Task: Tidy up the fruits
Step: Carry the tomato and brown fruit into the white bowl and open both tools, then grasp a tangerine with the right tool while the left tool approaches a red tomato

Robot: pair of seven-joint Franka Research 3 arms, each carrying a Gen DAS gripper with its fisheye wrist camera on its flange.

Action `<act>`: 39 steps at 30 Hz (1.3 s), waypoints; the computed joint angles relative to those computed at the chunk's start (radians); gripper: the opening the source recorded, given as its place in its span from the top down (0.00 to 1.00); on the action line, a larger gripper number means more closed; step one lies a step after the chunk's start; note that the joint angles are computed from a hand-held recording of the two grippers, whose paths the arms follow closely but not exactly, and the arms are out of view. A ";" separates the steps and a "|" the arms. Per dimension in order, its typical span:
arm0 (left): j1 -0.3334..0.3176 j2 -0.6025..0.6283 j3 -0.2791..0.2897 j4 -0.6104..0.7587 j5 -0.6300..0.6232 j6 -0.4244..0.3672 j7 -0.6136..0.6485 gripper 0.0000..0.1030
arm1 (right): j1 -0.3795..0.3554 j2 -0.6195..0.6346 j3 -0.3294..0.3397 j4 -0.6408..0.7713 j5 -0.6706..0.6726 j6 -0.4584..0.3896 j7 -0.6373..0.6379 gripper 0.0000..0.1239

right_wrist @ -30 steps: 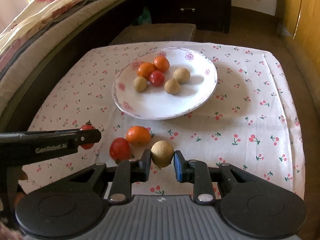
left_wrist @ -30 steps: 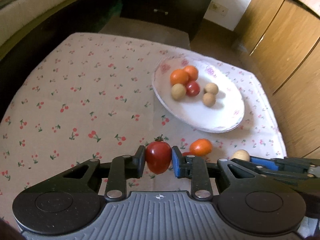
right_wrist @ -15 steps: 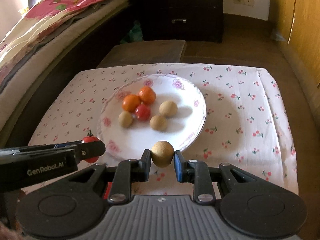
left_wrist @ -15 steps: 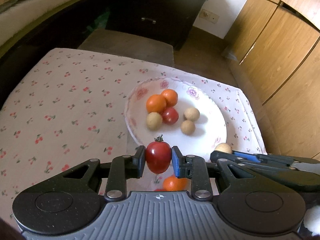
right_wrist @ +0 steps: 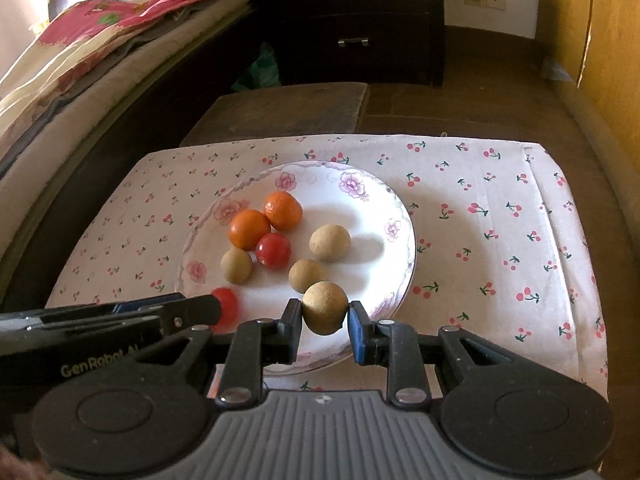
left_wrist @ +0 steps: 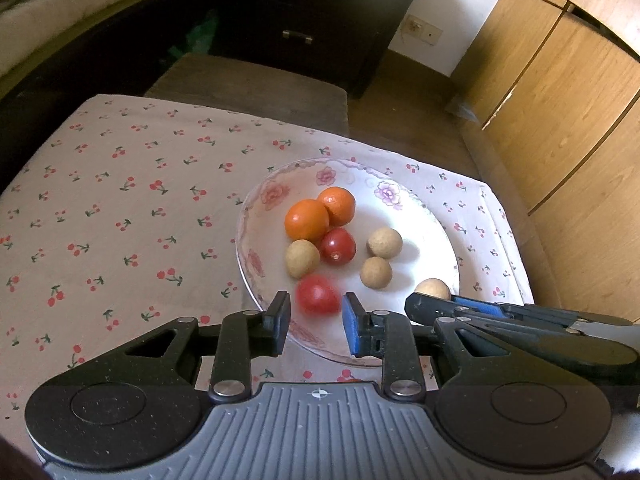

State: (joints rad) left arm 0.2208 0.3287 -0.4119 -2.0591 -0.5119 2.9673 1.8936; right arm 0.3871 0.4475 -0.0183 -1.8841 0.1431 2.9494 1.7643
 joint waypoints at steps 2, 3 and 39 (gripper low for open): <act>0.005 -0.001 -0.006 -0.001 -0.006 0.002 0.006 0.64 | -0.002 -0.003 0.002 -0.003 0.002 0.005 -0.004 0.78; 0.004 -0.002 -0.006 -0.002 -0.005 0.004 0.007 0.64 | 0.005 -0.006 -0.006 -0.006 -0.003 0.007 0.002 0.78; -0.086 -0.146 0.074 -0.137 -0.307 -0.036 0.280 0.62 | 0.017 -0.134 0.013 -0.153 -0.036 0.028 0.058 0.78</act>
State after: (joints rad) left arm 0.1345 0.1828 -0.3383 -2.1959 -0.8190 2.9309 2.1736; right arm 0.4037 0.3133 -0.0054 -2.0371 0.1069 2.9771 1.8222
